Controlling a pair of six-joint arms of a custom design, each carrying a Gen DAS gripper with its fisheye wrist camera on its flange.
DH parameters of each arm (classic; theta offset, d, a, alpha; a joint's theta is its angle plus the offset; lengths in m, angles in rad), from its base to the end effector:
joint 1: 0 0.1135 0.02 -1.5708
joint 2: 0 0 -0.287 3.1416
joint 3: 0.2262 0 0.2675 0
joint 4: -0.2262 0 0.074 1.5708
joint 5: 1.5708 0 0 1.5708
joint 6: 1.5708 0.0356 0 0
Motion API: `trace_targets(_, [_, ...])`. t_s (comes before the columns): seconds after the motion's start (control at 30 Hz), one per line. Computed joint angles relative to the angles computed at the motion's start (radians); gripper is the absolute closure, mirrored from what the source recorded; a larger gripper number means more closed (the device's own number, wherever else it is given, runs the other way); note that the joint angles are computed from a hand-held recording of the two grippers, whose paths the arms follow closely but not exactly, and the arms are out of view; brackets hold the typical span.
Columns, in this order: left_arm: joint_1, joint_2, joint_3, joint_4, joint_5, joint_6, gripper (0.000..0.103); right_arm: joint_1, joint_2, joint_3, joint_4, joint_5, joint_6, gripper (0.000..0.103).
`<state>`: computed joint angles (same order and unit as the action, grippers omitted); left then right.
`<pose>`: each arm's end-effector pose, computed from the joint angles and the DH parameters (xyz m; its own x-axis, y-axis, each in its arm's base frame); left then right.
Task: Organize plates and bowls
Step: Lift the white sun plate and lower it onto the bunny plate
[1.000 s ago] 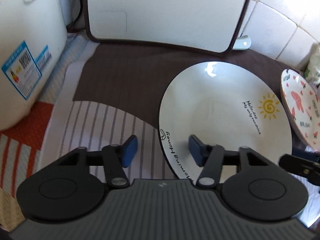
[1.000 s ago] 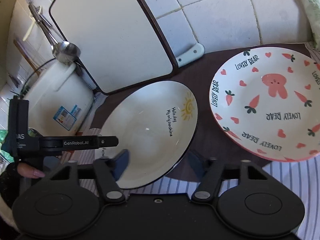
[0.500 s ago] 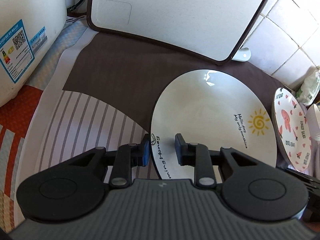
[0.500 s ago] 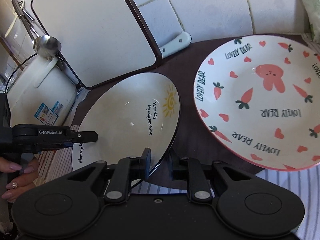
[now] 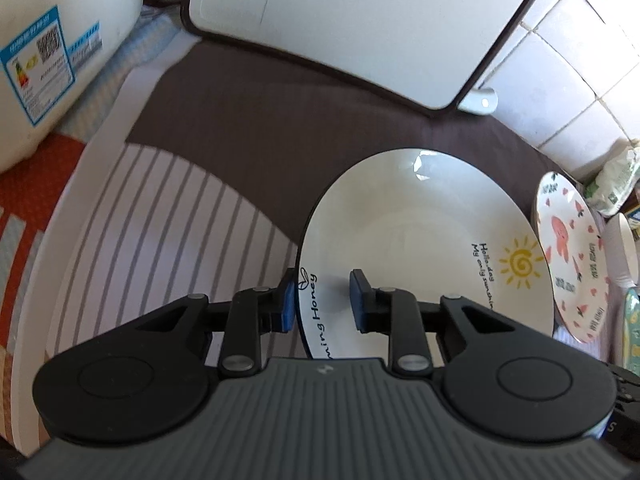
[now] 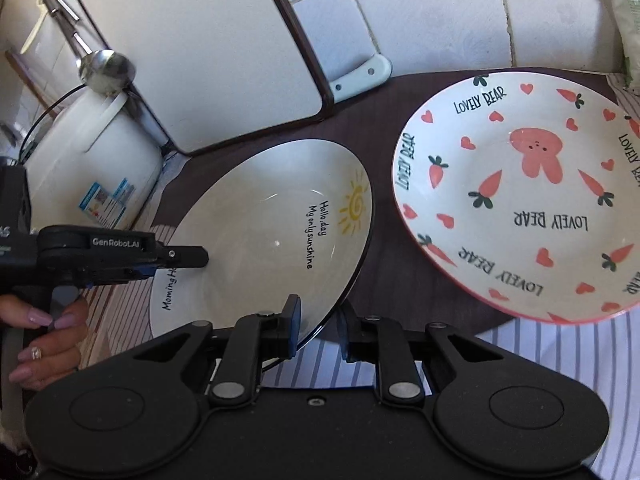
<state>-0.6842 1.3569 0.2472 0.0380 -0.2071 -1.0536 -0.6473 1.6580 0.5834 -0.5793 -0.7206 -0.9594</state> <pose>0.1448 -0.1087 0.0916 -0.8078 -0.4388 -0.3936 -0.3233 0.8881 -0.3268 0.1845 -0.1100 0.0983 -0.8631 -0.1188 -0.4908 -0.3658 0.8172 0.4454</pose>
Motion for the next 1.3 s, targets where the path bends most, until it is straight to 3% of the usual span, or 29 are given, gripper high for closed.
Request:
trace_targets(0.17, [-0.073, -0.076, 0.016, -0.103, -0.031, -0.048, 0.077, -0.063, -0.035, 0.018, -0.108, -0.006, -0.090, 0.079])
trace_targets(0.37, [-0.198, -0.188, 0.090, -0.279, -0.066, -0.084, 0.077, -0.189, -0.076, 0.102, -0.351, -0.004, -0.223, 0.078])
trace_targets(0.5, [-0.266, -0.189, 0.154, -0.325, -0.102, -0.084, 0.077, -0.289, -0.063, 0.182, -0.498, -0.014, -0.318, 0.079])
trace_targets(0.83, [-0.297, -0.030, 0.347, -0.252, -0.125, 0.017, 0.079, -0.410, 0.012, 0.389, -0.648, -0.037, -0.408, 0.079])
trace_targets(1.1, [-0.234, 0.163, 0.470, -0.133, -0.057, 0.119, 0.079, -0.439, 0.101, 0.502, -0.637, -0.050, -0.378, 0.078])
trace_targets(1.3, [-0.202, 0.252, 0.517, -0.084, -0.003, 0.125, 0.079, -0.420, 0.156, 0.564, -0.605, -0.060, -0.327, 0.078])
